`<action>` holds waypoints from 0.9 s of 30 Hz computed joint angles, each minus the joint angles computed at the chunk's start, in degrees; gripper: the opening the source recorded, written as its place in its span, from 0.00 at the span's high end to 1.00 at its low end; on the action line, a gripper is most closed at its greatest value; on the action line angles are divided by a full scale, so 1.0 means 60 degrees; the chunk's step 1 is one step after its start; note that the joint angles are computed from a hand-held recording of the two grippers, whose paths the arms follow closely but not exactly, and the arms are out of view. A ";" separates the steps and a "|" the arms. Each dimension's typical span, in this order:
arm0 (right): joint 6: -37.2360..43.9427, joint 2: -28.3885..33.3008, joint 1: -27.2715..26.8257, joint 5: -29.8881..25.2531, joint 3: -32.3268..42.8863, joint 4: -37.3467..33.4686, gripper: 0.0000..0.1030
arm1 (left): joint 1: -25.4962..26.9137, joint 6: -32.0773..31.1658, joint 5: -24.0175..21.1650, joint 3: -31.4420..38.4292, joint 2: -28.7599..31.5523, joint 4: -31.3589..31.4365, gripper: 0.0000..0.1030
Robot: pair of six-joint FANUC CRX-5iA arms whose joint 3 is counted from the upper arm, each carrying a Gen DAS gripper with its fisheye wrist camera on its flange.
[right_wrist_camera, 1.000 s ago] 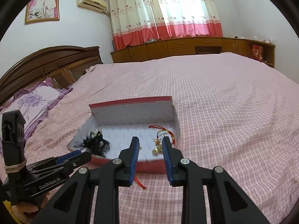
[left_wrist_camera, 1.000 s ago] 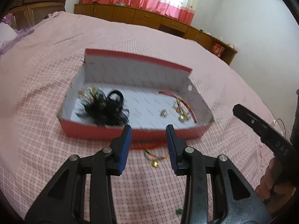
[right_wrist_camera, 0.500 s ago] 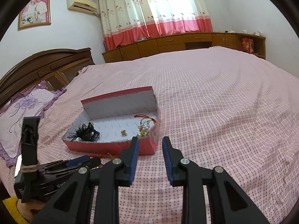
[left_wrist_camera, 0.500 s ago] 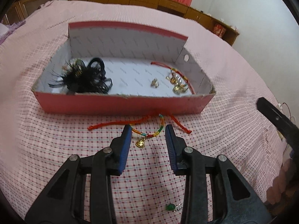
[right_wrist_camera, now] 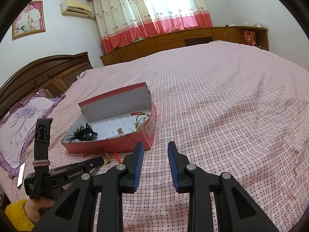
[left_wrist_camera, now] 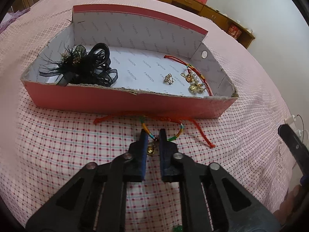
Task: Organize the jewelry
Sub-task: 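Grasp the red rainbow string bracelet with the left tool, then lift the string bracelet with the left tool while the right grasps the other green earring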
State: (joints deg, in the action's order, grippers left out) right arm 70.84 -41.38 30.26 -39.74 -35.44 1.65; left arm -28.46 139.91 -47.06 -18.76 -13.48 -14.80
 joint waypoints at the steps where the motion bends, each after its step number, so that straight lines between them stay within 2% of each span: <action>1: 0.0032 0.0014 -0.0021 -0.0011 0.0010 -0.0038 0.73 | -0.0027 0.0053 0.0043 0.0005 0.0005 -0.0051 1.00; 6: -0.0047 -0.0052 0.0042 -0.0111 -0.0046 -0.0014 0.73 | -0.0130 0.0033 0.0247 -0.0128 -0.0262 -0.0141 1.00; 13: -0.0516 -0.0372 0.0540 -0.0278 -0.0255 0.0338 0.73 | -0.0375 0.0279 0.0023 -0.0302 -0.1079 -0.0512 1.00; 18: -0.1041 -0.0698 0.1248 -0.0531 -0.0428 0.0740 0.73 | -0.0738 0.0723 -0.0731 -0.0158 -0.1647 -0.1167 1.00; 24: -0.2110 -0.1250 0.2778 -0.0982 -0.0860 0.1606 0.73 | -0.1362 0.1328 -0.1833 0.0074 -0.2107 -0.2074 1.00; 27: -0.2374 -0.1355 0.3373 -0.1169 -0.0965 0.1720 0.73 | -0.1548 0.1582 -0.2139 0.0109 -0.2233 -0.2388 1.00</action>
State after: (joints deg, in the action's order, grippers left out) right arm 56.60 -49.51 50.50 -46.76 -41.23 11.98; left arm -37.74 149.40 -59.90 -18.11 -26.87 -29.13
